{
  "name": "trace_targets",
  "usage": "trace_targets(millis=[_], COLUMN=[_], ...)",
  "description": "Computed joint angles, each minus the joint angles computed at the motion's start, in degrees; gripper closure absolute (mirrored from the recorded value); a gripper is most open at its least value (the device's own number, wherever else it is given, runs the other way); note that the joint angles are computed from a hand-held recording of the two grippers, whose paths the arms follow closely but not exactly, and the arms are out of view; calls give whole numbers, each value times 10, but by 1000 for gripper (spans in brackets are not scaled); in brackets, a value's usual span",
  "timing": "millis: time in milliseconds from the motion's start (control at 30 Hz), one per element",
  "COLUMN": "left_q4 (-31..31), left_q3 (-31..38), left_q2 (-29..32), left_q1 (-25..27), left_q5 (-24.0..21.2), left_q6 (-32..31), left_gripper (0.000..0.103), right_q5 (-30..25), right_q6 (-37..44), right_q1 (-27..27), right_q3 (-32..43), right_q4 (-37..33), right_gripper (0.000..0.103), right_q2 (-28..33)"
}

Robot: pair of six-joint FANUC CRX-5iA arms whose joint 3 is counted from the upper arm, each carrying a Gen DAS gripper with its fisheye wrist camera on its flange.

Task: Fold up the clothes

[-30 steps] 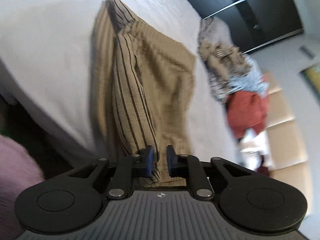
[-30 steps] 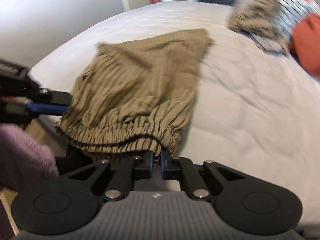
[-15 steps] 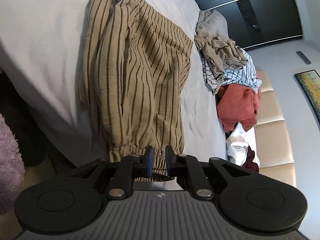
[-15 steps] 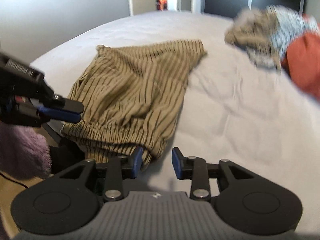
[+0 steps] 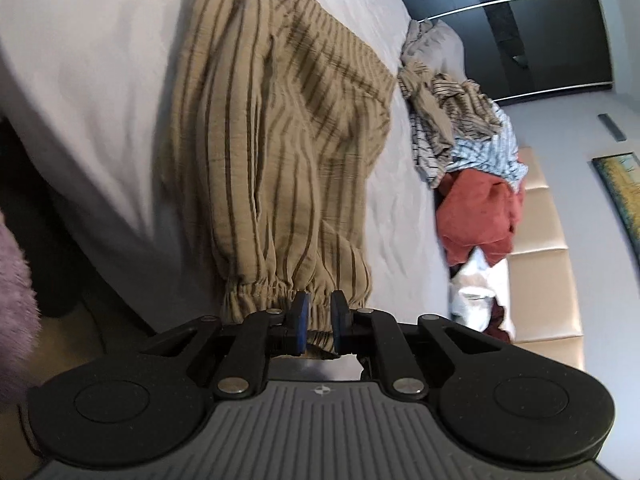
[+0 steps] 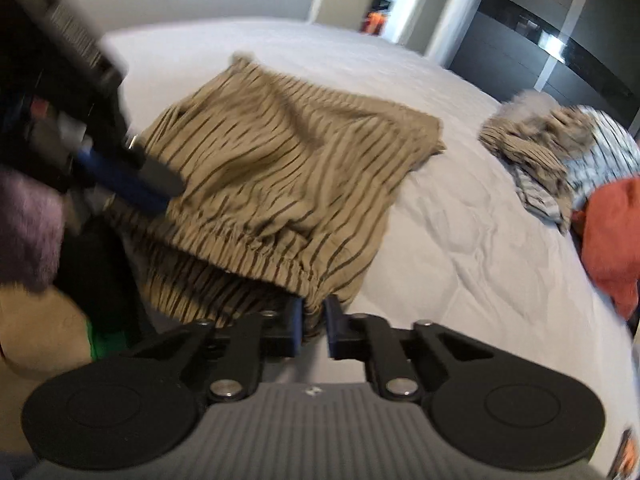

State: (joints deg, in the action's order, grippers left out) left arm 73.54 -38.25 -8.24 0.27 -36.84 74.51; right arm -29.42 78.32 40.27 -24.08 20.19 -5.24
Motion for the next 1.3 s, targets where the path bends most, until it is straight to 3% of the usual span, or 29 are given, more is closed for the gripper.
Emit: trace_targets(millis=[67,100,167,233,333,400,467,600,700,800,900,967,1100,1300], left_q4=[58,55,36,-50,-69,-48,-5,35,55,9,-90,-94,-50,-49], left_q3=[-7,-2,10,34,30,20,8,-1,-9,-12,0,1,-1,7], left_q2=[4,9,19,33,35,28,19,2,-15,-40,-45,-37,-16,-1], left_q1=[-19,-20,-19,-4,2,0,-7,-15,-22,-16,15,17,4,2], left_q5=[5,0,-14,-34,-41,-33,-23,-13,8,46,36,32,40,40], left_q6=[-41,-42,-34,29,60,41,1,-47,-64,-27,66,84,58,57], left_gripper=[99,99,99,99,99,99,99,98,89,88,77,76,76,76], right_q5=[-7,-20,-50,-74,-82,-81,-69,-35,-23,-11,5,18,36,81], right_q6=[-21,-25,-27,-17,14,5,-7,0,42,76,92,91,65,-4], right_q1=[-14,-25,-43,-58,-63,-58,-51,-28,-5,18,35,39,44,34], right_q3=[14,28,55,74,81,73,56,15,-5,-25,-46,-57,-77,-138], right_q4=[-30,-57,-104,-141,-168,-155,-135,-94,-88,-67,-21,12,88,264], right_gripper=[93,93,93,93,93,92,83,82,83,83,78,74,74,74], right_q2=[-3,0,10,21,26,19,4,-32,-50,-58,-56,-50,-34,-32])
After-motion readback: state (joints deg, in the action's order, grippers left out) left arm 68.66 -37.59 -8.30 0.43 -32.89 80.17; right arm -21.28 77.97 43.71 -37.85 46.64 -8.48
